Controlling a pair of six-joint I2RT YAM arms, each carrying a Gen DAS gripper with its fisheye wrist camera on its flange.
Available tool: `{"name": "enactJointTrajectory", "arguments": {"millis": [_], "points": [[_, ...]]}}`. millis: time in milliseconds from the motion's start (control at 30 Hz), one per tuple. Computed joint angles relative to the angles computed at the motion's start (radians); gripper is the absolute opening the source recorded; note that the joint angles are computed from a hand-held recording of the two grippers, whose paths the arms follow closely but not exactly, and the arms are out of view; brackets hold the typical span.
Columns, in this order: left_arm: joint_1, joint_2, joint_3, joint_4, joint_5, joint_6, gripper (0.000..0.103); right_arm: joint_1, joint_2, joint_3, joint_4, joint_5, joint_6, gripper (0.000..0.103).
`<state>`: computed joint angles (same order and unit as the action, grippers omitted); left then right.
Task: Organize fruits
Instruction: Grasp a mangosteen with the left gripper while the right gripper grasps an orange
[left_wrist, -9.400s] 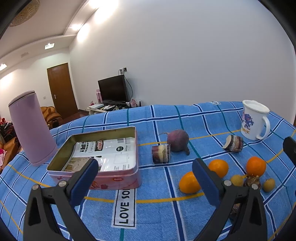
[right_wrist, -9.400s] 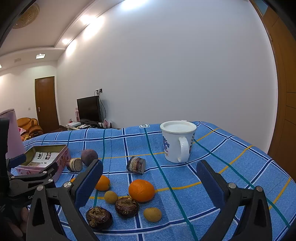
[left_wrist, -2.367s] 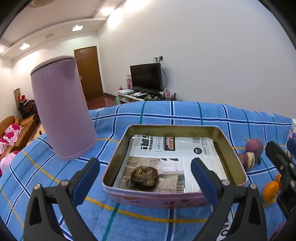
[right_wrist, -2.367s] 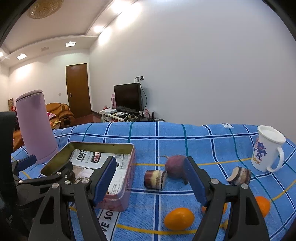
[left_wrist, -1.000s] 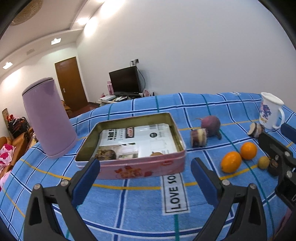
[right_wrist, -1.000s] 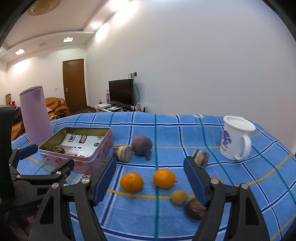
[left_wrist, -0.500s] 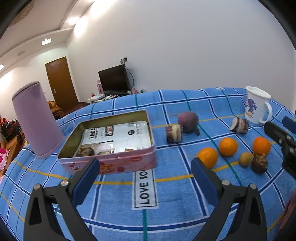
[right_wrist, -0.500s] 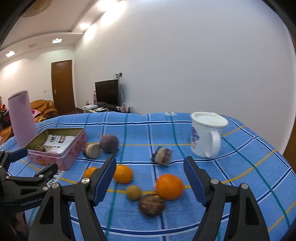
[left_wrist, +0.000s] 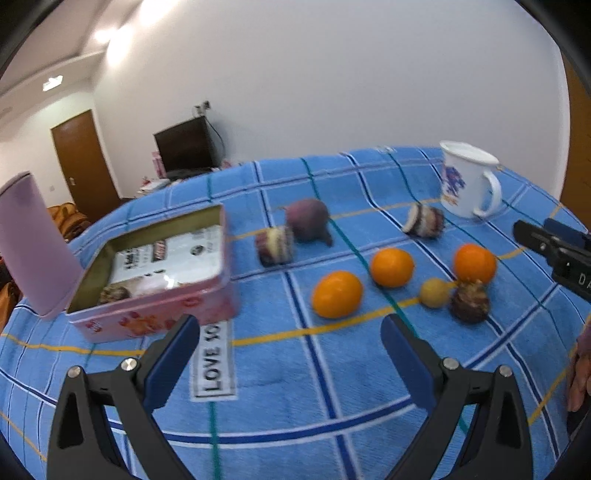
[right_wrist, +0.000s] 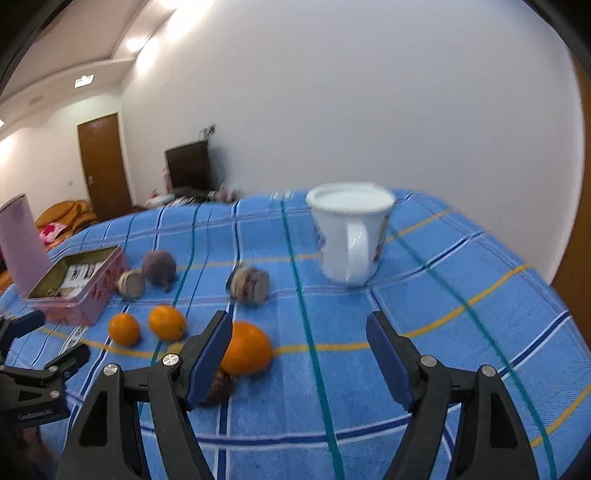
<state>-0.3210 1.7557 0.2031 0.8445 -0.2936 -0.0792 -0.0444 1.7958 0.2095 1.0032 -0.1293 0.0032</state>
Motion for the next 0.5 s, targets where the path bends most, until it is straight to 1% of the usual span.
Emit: {"name": "enactJointTrajectory", "arguments": {"millis": [33, 100, 167, 233, 333, 400, 500], "points": [[-0.016, 0.010, 0.014, -0.023, 0.002, -0.002, 0.101, -0.017, -0.003, 0.019, -0.056, -0.047, -0.017, 0.076], [-0.035, 0.021, 0.031, -0.055, 0.014, -0.003, 0.101, -0.025, -0.002, 0.035, -0.110, -0.094, -0.045, 0.076], [-0.062, 0.028, 0.045, -0.077, 0.009, -0.009, 0.101, -0.006, 0.005, 0.042, -0.129, -0.085, -0.053, 0.071], [-0.086, 0.029, 0.052, -0.088, 0.008, -0.017, 0.101, -0.006, 0.014, 0.068, -0.169, -0.110, -0.055, 0.070], [-0.121, 0.032, 0.067, -0.118, 0.016, -0.026, 0.101, 0.001, 0.061, 0.169, -0.300, -0.173, -0.066, 0.070], [-0.140, 0.034, 0.076, -0.136, 0.020, -0.028, 0.101, 0.023, 0.105, 0.243, -0.380, -0.156, -0.057, 0.070], [-0.159, 0.032, 0.088, -0.160, 0.025, -0.033, 0.101, 0.029, 0.159, 0.343, -0.494, -0.208, -0.058, 0.070]]}}
